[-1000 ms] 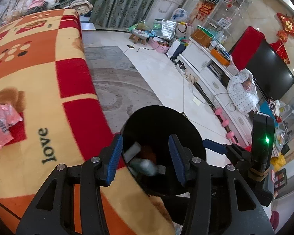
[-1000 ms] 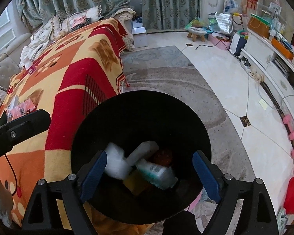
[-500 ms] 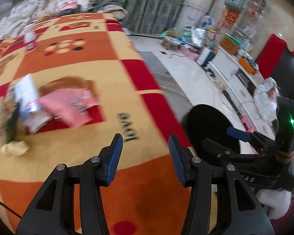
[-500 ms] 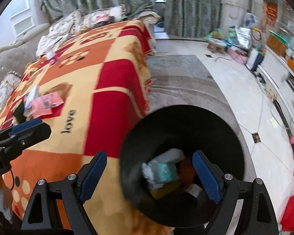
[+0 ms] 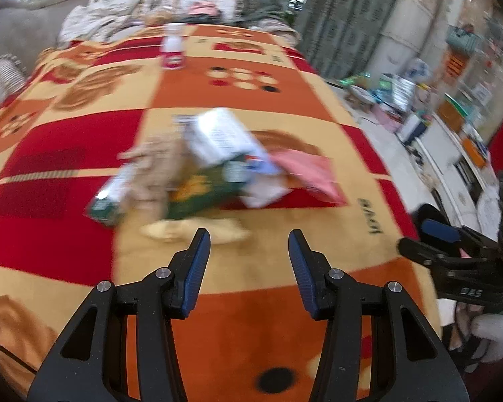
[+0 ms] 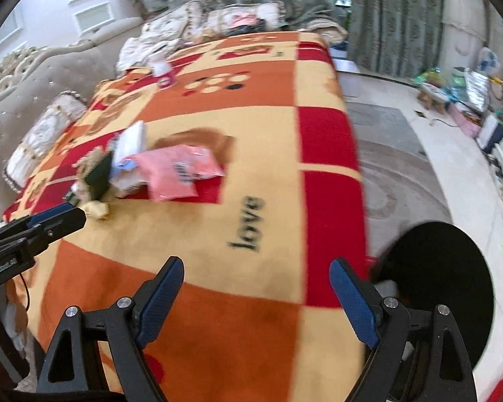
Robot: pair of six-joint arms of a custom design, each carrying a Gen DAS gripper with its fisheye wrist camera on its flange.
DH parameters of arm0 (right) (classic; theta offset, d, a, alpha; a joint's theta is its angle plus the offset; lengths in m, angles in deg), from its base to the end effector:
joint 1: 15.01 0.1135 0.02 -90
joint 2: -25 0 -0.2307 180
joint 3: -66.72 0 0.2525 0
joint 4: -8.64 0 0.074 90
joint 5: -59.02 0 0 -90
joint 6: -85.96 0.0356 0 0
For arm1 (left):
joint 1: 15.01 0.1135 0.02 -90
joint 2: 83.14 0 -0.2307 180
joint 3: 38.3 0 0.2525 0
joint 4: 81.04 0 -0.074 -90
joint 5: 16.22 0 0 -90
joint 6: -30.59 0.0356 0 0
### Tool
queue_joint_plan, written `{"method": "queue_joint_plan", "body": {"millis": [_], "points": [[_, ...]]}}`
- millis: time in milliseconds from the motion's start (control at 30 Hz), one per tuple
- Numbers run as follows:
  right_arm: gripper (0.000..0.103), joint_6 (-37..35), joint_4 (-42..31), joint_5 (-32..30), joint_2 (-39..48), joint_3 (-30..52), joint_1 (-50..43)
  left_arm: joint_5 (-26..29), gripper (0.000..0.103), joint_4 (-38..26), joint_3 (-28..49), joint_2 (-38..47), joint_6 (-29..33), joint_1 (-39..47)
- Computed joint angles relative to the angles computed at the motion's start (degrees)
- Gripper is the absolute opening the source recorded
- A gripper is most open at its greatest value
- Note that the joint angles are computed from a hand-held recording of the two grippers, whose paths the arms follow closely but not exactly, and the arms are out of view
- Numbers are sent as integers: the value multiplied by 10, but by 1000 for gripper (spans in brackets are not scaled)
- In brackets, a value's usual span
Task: Collect trash
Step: 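Move both open tools back over the remaining trash on the bed, then grasp the green toothpaste box with the left tool while the right tool grasps the pink wrapper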
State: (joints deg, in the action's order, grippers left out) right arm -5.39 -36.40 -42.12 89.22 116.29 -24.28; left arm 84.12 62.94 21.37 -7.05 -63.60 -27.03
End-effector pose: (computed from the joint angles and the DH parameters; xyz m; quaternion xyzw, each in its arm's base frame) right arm 0.2172 -0.0285 0.1633 0.0410 0.9601 0.0692 0.2678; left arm 0.2659 -0.0631 0.1796 0.0933 0.9387 -0.1297 0.3054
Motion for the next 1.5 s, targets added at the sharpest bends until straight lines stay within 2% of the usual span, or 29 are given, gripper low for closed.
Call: {"method": "queue_joint_plan", "body": {"millis": [133,333,500,700,867,1000,1067,1100,1133,1167,1267,1500], "points": [[87,34,24,15,35,23,67,12,47,0,2,12,37,79],[87,60,54,27,114,81,117,21,47,16,46,87,72,156],[87,62,63,16,198,150,124,26,51,28,90,149,85,171],[87,20,63,4,311,238,120,30,51,34,141,213,114,165],[87,-34,35,-8,414,324,116,16,51,45,163,247,140,145],[86,-37,36,-18,450,344,108,21,51,44,191,283,139,146],[72,-32,62,-26,441,323,107,30,48,38,201,293,136,152],[66,-30,79,-24,430,306,108,38,37,32,206,298,135,156],[53,-30,86,-24,425,298,109,42,25,20,213,304,137,158],[44,-29,92,-26,419,290,109,39,23,21,208,300,136,158],[36,-21,99,-30,390,262,110,50,22,15,189,279,141,167],[35,-17,110,-27,279,170,110,70,22,-4,121,185,143,187]]}}
